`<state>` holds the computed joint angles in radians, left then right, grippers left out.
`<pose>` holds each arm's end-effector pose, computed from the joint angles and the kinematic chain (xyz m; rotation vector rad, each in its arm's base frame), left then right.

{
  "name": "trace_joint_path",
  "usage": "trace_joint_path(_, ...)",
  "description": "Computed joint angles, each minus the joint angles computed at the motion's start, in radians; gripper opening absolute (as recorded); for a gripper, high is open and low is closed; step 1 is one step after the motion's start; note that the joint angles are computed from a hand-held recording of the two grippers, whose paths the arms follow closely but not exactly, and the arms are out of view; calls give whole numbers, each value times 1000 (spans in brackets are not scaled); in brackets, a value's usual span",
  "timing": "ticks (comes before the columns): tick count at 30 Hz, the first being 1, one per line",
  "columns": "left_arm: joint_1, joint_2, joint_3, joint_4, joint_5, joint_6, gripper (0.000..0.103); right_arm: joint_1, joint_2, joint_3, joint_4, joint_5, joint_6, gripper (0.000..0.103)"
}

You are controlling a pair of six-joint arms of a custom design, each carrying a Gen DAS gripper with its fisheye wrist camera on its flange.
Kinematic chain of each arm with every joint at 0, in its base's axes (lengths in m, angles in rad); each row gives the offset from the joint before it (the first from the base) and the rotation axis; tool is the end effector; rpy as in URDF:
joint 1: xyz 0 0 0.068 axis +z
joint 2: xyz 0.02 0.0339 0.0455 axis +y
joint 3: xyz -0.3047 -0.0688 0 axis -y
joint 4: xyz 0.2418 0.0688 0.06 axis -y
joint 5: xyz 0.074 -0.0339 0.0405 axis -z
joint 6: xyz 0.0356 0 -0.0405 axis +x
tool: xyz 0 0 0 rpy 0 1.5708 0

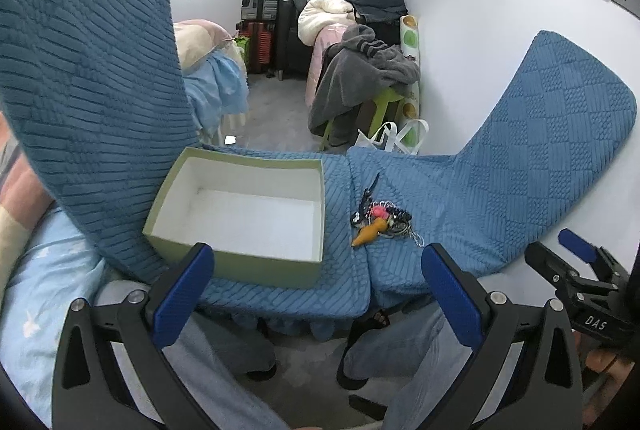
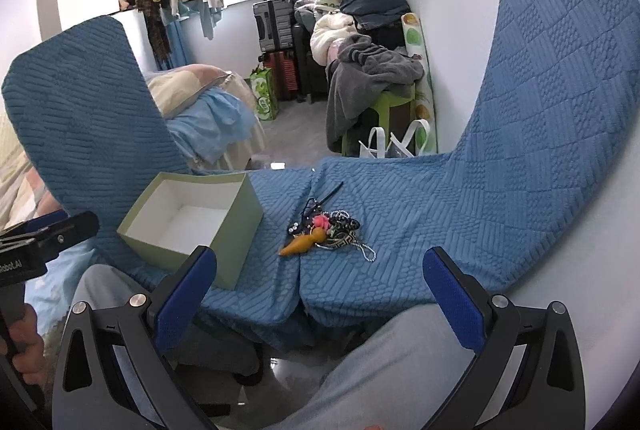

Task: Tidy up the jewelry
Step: 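Lower the left tool to the orange gourd pendant while the right tool reaches the black coiled hair tie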

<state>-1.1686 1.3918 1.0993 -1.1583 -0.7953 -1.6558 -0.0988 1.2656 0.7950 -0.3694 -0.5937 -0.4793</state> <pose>0.1120 -0.1984 0.3028 -0.6213 2.2553 0.0164 0.2410 -0.0039 0.2709 -0.6852 2.1632 0.4150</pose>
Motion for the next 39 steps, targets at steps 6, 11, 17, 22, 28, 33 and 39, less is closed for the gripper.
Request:
trace_joint_path(6,118,-24,-48,140,13,157,103,34,97,21,109,-1,68,103)
trace_joint_path(11,218,-24,-115,298,55,290,103,52,165,35,187,-23,84,102)
trace_joint_path(17,297,-16,-215,541,116,414,103,55,267,32,312,-38,103,84)
trace_joint_path(22,346,43,-250,718,165,512,94,58,388,38,421,-31,143,59)
trace_joint_path(28,382,148,-249,890,242,639,76,55,538,100,452,-54,153,45)
trace_joint_path(33,423,249,-219,972,301,708,72,54,663,183,418,-81,156,34)
trace_joint_path(39,467,360,-194,1062,382,764,65,67,830,355,276,-110,139,33)
